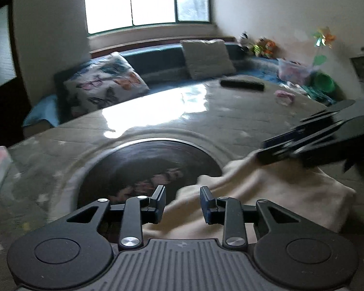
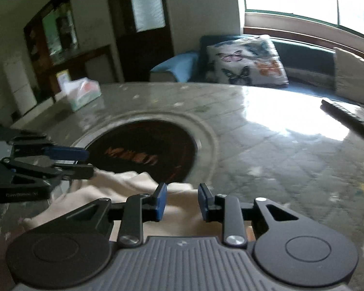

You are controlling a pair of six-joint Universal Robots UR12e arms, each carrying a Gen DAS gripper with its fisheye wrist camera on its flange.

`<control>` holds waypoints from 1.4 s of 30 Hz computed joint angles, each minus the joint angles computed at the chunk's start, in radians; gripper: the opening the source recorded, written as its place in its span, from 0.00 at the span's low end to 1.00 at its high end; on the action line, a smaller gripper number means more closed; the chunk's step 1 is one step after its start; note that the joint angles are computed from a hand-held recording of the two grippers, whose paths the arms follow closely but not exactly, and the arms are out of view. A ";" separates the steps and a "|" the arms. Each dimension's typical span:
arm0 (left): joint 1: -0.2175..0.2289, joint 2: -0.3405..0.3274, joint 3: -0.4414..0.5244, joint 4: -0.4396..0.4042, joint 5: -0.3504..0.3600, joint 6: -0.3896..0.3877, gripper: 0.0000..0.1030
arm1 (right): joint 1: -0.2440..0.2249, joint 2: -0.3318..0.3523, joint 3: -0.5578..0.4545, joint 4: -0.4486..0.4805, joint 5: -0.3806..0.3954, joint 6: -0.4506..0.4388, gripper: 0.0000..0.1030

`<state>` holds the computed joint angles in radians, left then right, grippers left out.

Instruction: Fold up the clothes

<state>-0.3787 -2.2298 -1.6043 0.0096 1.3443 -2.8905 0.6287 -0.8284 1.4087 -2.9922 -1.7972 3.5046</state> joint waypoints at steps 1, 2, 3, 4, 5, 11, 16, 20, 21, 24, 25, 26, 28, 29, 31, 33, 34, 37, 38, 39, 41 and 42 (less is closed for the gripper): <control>-0.004 -0.005 0.011 -0.018 -0.002 -0.002 0.31 | 0.000 0.008 -0.010 0.011 0.007 0.000 0.26; -0.006 -0.011 0.022 -0.036 -0.005 -0.006 0.31 | -0.001 0.015 -0.019 0.020 0.013 0.002 0.26; -0.008 -0.016 0.031 -0.051 -0.008 -0.010 0.31 | -0.002 0.021 -0.027 0.031 0.013 0.001 0.26; -0.011 -0.022 0.043 -0.070 -0.008 -0.010 0.31 | -0.002 0.027 -0.036 0.044 0.011 -0.003 0.26; -0.015 -0.029 0.054 -0.088 -0.001 -0.011 0.31 | -0.003 0.032 -0.043 0.058 0.013 -0.004 0.26; -0.022 -0.049 0.077 -0.125 0.032 -0.028 0.32 | -0.003 0.031 -0.038 0.060 0.002 -0.010 0.27; -0.024 -0.045 0.061 -0.096 0.040 -0.014 0.32 | -0.001 -0.010 0.041 0.001 -0.017 0.034 0.28; -0.026 -0.046 0.057 -0.080 0.046 -0.015 0.35 | -0.002 -0.037 0.112 -0.070 -0.021 0.083 0.28; -0.027 -0.045 0.055 -0.075 0.049 -0.016 0.41 | -0.002 -0.041 0.123 -0.082 -0.027 0.096 0.30; -0.031 -0.040 0.041 -0.049 0.072 -0.019 0.53 | 0.002 -0.050 0.145 -0.123 -0.046 0.114 0.35; -0.029 -0.036 0.034 -0.043 0.069 -0.023 0.53 | 0.004 -0.051 0.149 -0.136 -0.054 0.114 0.37; -0.029 -0.032 0.027 -0.037 0.069 -0.027 0.54 | 0.004 -0.051 0.151 -0.140 -0.061 0.117 0.38; -0.030 -0.024 0.011 -0.017 0.082 -0.025 0.56 | -0.001 -0.052 0.152 -0.118 -0.056 0.136 0.38; -0.032 -0.019 0.000 -0.003 0.089 -0.020 0.57 | -0.002 -0.051 0.151 -0.104 -0.057 0.150 0.38; -0.033 -0.007 -0.025 0.030 0.102 -0.012 0.64 | -0.003 -0.052 0.157 -0.113 -0.056 0.167 0.37; -0.035 0.004 -0.048 0.066 0.116 -0.007 0.69 | -0.001 -0.054 0.160 -0.141 -0.067 0.170 0.37; -0.037 0.009 -0.061 0.089 0.126 -0.005 0.72 | 0.000 -0.054 0.159 -0.157 -0.070 0.167 0.37; -0.041 0.019 -0.089 0.138 0.152 -0.009 0.80 | -0.003 -0.046 0.143 -0.174 -0.065 0.149 0.39; -0.041 0.022 -0.097 0.145 0.161 -0.017 0.81 | -0.005 -0.041 0.135 -0.167 -0.061 0.148 0.39; -0.040 0.026 -0.105 0.150 0.167 -0.025 0.82 | -0.007 -0.035 0.127 -0.157 -0.055 0.152 0.39; -0.037 0.033 -0.122 0.156 0.185 -0.045 0.83 | -0.014 -0.027 0.120 -0.133 -0.041 0.174 0.39; -0.036 0.037 -0.129 0.158 0.199 -0.052 0.86 | -0.018 -0.025 0.121 -0.130 -0.033 0.188 0.39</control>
